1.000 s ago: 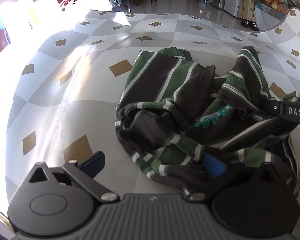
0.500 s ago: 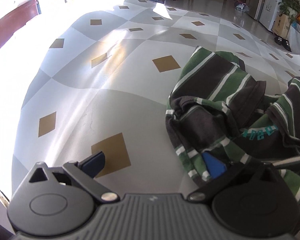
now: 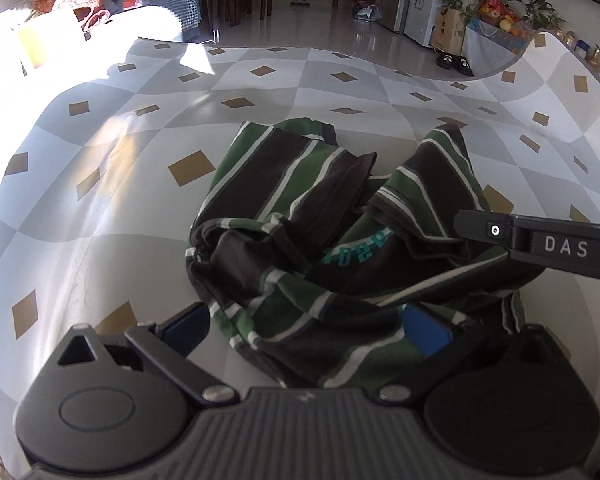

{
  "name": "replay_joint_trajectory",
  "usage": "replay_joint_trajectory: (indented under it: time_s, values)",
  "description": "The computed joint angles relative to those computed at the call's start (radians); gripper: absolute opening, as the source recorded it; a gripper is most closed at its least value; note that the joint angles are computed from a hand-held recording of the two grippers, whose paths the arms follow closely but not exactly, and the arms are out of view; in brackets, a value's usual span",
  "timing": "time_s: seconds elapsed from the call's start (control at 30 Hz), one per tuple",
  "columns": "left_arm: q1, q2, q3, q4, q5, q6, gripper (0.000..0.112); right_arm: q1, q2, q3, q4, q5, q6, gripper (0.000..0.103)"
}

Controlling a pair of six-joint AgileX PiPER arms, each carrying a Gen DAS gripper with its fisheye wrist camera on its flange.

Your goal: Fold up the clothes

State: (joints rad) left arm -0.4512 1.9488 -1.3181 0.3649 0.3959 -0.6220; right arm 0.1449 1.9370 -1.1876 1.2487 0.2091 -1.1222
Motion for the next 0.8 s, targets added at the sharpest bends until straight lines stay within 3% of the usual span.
replay_joint_trajectory:
  time_s: [0.2,0.33,0.47,0.67,0.7,0.8]
  values:
    - [-0.001,-0.011,0.027,-0.197,-0.052,0.228,0.103,-0.016,0.023,-0.037,-0.123,0.076,0.102,0.045]
    - [-0.014,0.032,-0.004,-0.206,-0.006,0.278,0.103,-0.005,0.046,-0.067,-0.229,0.108,0.163,0.045]
    - [0.002,0.055,-0.008,-0.272,-0.008,0.324,0.103,0.021,0.067,-0.085,-0.352,0.092,0.248,0.045]
    - [-0.008,0.061,-0.010,-0.205,-0.005,0.282,0.103,0.061,0.080,-0.068,-0.427,0.010,0.290,0.044]
    - [-0.008,0.062,-0.012,-0.203,-0.004,0.280,0.103,0.067,0.080,-0.063,-0.448,-0.007,0.311,0.041]
    - [-0.005,0.063,-0.016,-0.206,0.001,0.282,0.103,0.078,0.077,-0.052,-0.542,-0.052,0.413,0.012]
